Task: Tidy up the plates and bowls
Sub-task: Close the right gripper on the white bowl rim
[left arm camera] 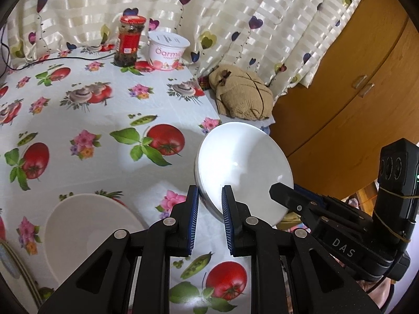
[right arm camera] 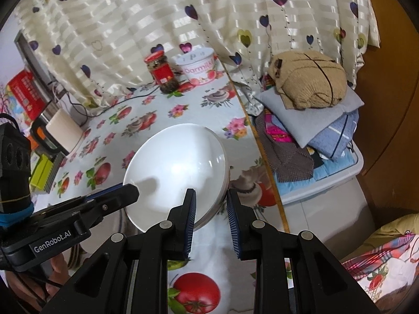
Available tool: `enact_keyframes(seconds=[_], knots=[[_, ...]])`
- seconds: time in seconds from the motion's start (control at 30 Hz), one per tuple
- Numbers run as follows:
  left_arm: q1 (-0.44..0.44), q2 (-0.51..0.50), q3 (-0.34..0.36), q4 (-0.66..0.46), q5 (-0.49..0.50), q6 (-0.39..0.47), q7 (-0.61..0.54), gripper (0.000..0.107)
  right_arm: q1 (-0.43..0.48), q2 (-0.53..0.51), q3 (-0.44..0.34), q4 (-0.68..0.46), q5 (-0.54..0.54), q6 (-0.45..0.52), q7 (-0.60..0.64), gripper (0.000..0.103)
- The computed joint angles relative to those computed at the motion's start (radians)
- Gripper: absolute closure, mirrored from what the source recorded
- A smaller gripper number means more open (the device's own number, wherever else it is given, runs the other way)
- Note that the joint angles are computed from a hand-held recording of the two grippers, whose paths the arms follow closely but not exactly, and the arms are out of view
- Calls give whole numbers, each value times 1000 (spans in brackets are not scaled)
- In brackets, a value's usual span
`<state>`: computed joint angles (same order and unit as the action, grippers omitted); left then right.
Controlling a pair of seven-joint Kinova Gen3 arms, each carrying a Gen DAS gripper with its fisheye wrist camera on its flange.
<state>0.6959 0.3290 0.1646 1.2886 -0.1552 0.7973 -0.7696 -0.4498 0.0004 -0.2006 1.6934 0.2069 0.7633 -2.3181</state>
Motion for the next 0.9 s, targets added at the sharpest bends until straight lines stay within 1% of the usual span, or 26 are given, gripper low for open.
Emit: enact_keyframes(seconds=[0.37,0.7,0.9], knots=[[-12,-96,-3,91,-51,-21,76,88,-58,16,-30,-66,56,37,-40,80],[-50,-189,26,183,-107,-17,149,88,-132,50,-44,-132,102,76,-65,80],[-78,-235,52,230,-134,-5,195,88,-169,77,-42,-158,93,80,-56,80]])
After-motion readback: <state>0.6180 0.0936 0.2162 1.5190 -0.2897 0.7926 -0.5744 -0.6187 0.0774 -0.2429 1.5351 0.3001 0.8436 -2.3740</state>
